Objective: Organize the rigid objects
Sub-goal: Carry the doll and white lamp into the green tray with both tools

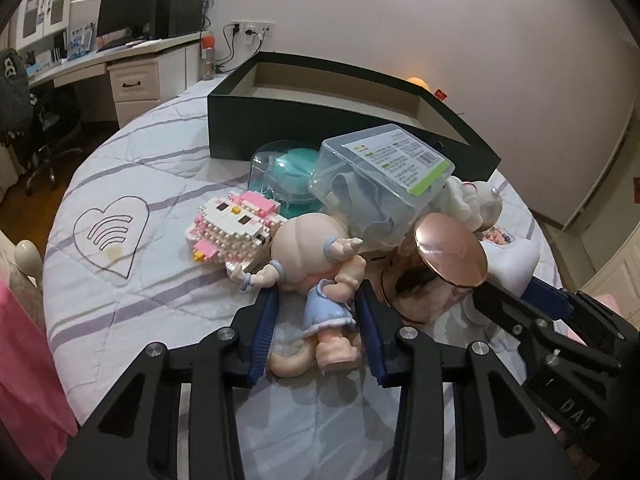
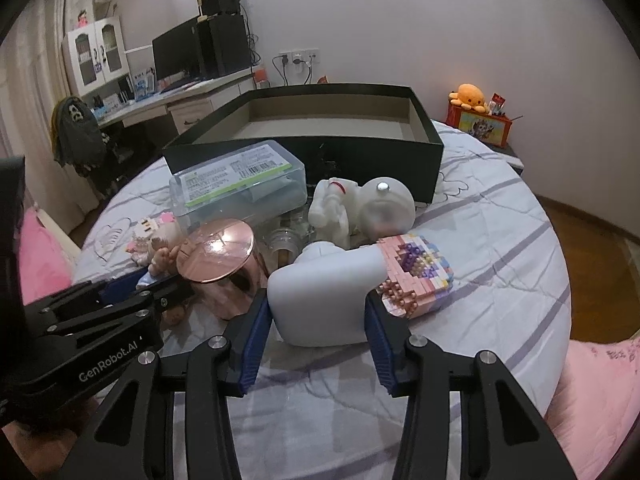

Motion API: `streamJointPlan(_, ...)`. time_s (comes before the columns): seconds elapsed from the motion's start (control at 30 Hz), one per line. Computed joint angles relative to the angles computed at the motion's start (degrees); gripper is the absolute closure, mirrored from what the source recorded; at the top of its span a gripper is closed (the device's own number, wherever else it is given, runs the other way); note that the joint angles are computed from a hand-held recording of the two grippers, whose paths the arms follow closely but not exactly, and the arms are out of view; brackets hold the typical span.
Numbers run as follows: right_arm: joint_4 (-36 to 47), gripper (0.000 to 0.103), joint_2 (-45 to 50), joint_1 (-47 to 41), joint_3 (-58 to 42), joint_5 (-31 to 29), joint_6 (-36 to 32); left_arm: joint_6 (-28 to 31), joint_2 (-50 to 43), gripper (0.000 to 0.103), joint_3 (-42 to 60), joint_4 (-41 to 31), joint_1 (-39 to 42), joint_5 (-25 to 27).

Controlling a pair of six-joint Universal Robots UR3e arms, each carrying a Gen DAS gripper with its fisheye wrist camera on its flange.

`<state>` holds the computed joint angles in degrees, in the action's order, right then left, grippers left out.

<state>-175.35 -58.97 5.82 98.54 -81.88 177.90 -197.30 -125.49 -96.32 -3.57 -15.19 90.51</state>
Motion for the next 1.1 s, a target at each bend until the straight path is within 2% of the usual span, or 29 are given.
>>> streamJointPlan(0.03,-0.1,0.056,-0.7,-0.4,0.9,0.8,0.3,0.2,0.6,0.066,-0.7,0.3,-0.2,0.3)
streamJointPlan(0.1,-0.6,0.056,-2.3,-1.2,2.5,2.4,0.7,0.7,2.0,0.079,-2.6,0.8,-0.1,0.0)
streamJointPlan(0.43,0.6,0.057,-7.7,-2.7,6.5,7.3,1.0,0.6,9.2,0.079,-12.9,4.0,2.5,-2.3)
streamJointPlan(0.6,2.6,0.057,-9.4,-2.9,6.3,8.5,0.9,1.0,13.4,0.079,-14.0,2.2,3.1,-2.4)
streamJointPlan(0.93,11.1,0.057,-10.7,-2.9,-3.1,10.6,0.2,3.4,16.9,0.079,-6.3,-5.6,4.8,-2.6)
streamJointPlan(1.1,15.2,0.057,-7.0,-3.1,-13.4,11.6,0.3,5.5,12.6,0.079,7.1,-11.8,5.2,-2.4)
